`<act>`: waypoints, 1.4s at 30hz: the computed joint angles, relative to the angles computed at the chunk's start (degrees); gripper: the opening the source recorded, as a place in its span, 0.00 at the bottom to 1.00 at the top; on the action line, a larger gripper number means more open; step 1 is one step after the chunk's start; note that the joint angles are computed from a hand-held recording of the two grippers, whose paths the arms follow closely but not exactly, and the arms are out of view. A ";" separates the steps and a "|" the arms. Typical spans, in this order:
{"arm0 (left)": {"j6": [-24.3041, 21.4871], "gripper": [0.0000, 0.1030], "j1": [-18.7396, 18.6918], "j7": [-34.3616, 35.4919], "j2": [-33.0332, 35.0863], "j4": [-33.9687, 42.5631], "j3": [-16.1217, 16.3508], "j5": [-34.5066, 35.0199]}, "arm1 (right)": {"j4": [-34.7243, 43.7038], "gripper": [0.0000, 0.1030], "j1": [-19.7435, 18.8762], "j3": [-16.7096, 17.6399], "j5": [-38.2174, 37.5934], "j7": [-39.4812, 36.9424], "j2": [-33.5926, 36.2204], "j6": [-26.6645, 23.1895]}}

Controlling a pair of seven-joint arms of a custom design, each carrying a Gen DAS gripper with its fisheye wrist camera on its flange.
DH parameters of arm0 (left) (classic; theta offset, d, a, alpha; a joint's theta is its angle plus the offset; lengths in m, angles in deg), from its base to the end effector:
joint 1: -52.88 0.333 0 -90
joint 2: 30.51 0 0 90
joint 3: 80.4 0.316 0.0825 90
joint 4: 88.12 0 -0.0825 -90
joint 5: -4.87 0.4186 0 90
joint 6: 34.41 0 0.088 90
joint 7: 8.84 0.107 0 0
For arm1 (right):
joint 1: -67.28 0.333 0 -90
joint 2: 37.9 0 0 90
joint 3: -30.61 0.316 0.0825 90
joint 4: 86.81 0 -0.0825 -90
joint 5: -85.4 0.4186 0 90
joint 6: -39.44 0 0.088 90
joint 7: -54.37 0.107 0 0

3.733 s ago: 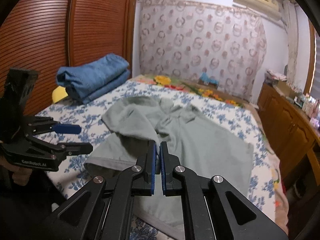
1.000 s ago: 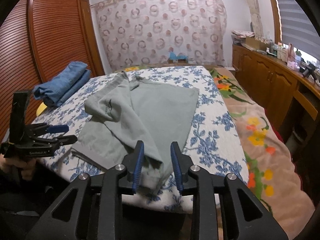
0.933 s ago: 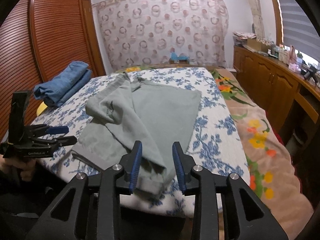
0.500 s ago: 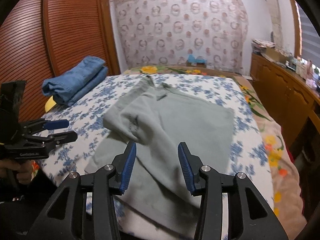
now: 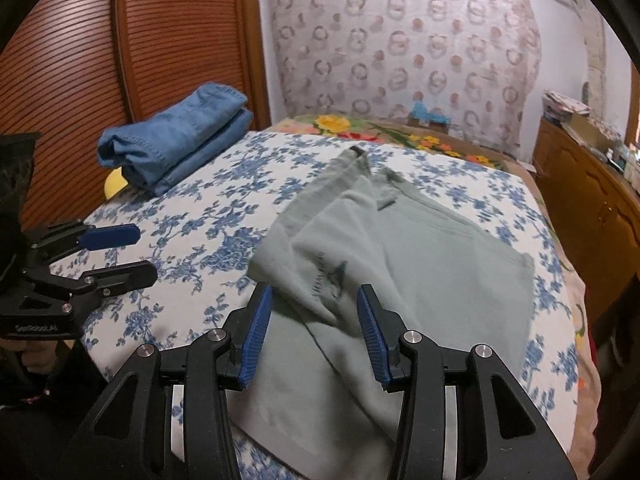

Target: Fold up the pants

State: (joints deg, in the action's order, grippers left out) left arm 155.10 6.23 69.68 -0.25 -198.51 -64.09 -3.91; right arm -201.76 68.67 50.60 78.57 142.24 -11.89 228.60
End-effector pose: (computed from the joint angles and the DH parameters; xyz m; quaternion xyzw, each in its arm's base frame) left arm 0.5998 -0.3574 0.3030 -0.5478 0.7196 -0.3736 0.2064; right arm 0.6351 0.2402 0.3198 -0.7630 0.4872 -0.2077 0.3706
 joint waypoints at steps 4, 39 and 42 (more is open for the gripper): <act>0.26 0.61 -0.05 -0.14 -0.17 -0.50 0.26 -0.45 | 3.29 0.43 -0.48 1.39 -0.21 -1.74 2.29 -3.01; -12.14 0.61 13.92 -1.81 8.69 16.19 -15.64 14.12 | 18.57 0.05 3.48 -6.53 19.74 -21.39 7.14 -16.80; -13.85 0.61 13.76 -3.85 9.74 17.74 -15.09 16.46 | 20.93 0.05 5.16 -9.51 18.79 -19.34 8.25 -17.96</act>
State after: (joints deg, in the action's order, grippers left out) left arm 141.25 19.99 65.83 9.49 -180.77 -79.18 12.55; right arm -180.83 73.83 41.08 97.36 122.90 -3.64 210.64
